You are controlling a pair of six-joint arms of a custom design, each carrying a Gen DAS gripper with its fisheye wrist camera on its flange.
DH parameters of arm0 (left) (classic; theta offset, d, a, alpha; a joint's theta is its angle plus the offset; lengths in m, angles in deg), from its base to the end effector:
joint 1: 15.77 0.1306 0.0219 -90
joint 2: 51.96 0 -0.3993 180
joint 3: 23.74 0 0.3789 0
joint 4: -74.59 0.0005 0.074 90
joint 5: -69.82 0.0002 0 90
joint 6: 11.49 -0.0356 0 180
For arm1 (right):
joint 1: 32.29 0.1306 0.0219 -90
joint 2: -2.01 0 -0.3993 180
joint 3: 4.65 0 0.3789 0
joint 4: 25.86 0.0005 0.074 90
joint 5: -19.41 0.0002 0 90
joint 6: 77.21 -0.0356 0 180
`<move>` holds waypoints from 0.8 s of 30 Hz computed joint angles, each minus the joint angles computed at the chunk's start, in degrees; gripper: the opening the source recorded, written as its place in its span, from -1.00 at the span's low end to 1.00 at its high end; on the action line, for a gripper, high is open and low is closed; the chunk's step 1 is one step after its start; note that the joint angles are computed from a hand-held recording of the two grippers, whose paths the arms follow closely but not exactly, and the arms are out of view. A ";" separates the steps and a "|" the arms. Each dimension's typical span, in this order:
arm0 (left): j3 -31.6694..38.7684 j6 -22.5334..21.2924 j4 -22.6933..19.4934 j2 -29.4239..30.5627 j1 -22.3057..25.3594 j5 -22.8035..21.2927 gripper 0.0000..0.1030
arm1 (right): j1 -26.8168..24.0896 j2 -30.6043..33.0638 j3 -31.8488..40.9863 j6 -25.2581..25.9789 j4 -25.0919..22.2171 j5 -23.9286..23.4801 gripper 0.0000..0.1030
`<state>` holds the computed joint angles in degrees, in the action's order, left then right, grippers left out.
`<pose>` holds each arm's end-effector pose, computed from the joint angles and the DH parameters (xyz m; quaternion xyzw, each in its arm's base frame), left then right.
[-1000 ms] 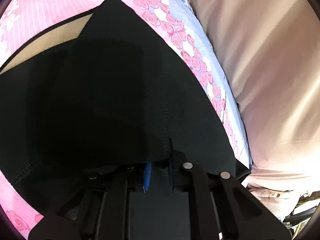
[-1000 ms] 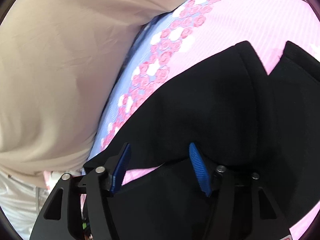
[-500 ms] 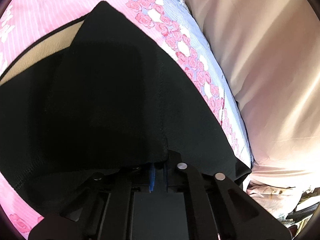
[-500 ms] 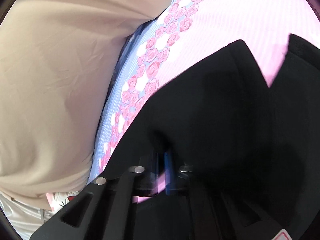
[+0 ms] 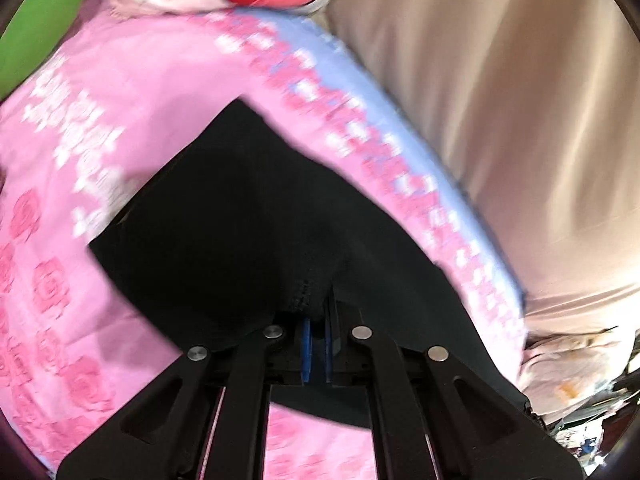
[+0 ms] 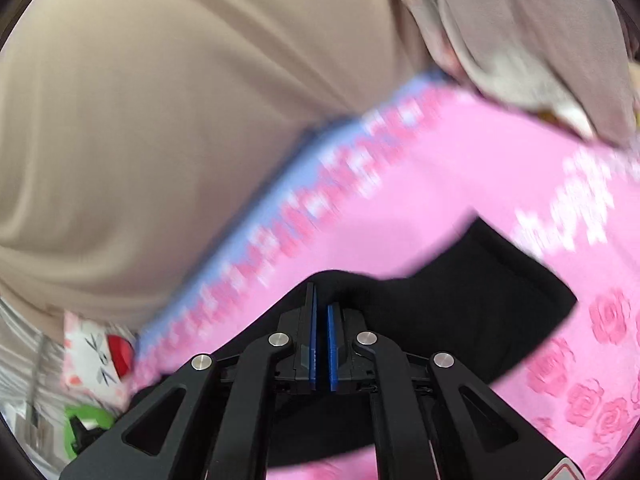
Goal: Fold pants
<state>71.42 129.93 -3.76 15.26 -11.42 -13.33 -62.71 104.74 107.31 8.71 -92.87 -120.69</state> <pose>0.2711 0.0159 0.5919 -0.4214 0.8396 -0.1865 0.2875 0.4752 -0.2479 0.4988 0.1459 0.8661 0.3388 0.3375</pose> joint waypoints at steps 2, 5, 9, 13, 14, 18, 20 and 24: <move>-2.55 0.39 -1.10 -0.48 -0.48 -0.17 -0.94 | -0.47 1.24 -1.83 4.87 -3.53 1.17 -0.92; -4.15 0.92 -2.53 -1.03 -1.99 -2.25 -0.94 | -1.38 0.46 -5.34 6.83 -3.34 -0.87 -0.91; -4.68 -0.35 -4.44 -2.61 -3.12 -3.34 -0.88 | -2.25 -0.69 -6.18 10.88 -4.74 -2.77 -0.37; -4.12 -2.05 -7.97 -2.72 -4.05 -6.30 -0.68 | -2.93 -0.92 -6.71 11.25 -6.66 -6.80 -0.01; -4.69 -1.48 -6.94 -3.61 -3.69 -5.90 -0.60 | -2.75 -1.32 -7.06 10.63 -6.36 -7.03 0.04; -3.04 2.21 -8.92 -5.00 -3.57 -11.04 -0.27 | -3.28 -2.65 -8.45 9.17 -5.51 -8.08 0.07; -0.62 4.02 -11.26 -5.30 -5.56 -15.20 -0.30 | -4.28 -2.99 -8.45 10.30 -6.21 -8.07 0.07; 6.11 5.87 -16.17 -1.40 -15.85 -27.51 -0.05 | -5.13 -2.18 -8.10 9.99 -6.71 -9.19 0.17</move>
<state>77.53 135.80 -19.94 13.86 -27.27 -40.84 -67.84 102.57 99.20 18.70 -99.58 -129.88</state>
